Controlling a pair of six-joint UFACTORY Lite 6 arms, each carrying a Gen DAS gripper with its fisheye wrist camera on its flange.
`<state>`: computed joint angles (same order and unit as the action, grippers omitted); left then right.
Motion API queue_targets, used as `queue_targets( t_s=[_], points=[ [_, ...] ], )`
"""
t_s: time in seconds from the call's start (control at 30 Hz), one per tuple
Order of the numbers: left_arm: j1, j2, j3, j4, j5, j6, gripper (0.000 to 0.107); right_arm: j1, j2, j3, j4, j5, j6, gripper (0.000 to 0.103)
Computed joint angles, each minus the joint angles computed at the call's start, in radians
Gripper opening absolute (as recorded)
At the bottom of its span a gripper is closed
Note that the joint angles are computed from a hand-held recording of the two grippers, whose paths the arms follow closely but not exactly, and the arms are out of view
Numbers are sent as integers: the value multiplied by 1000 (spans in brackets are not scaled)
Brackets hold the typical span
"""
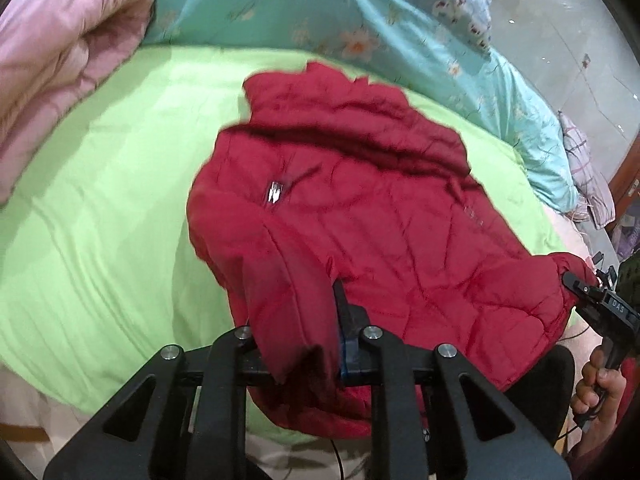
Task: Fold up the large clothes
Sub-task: 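Grasp the jacket side edge with the left gripper and lift it over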
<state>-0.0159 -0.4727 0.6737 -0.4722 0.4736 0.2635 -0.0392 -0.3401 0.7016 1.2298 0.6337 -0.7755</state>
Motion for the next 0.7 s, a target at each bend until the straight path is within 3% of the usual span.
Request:
queue_targets(
  t_s=[0.4, 0.7],
  points=[
    [4, 197, 304, -1, -35, -2, 17, -40, 211, 267, 105, 41, -90, 15],
    [-4, 466, 635, 129, -70, -132, 17, -28, 498, 643, 132, 36, -80, 14]
  ],
)
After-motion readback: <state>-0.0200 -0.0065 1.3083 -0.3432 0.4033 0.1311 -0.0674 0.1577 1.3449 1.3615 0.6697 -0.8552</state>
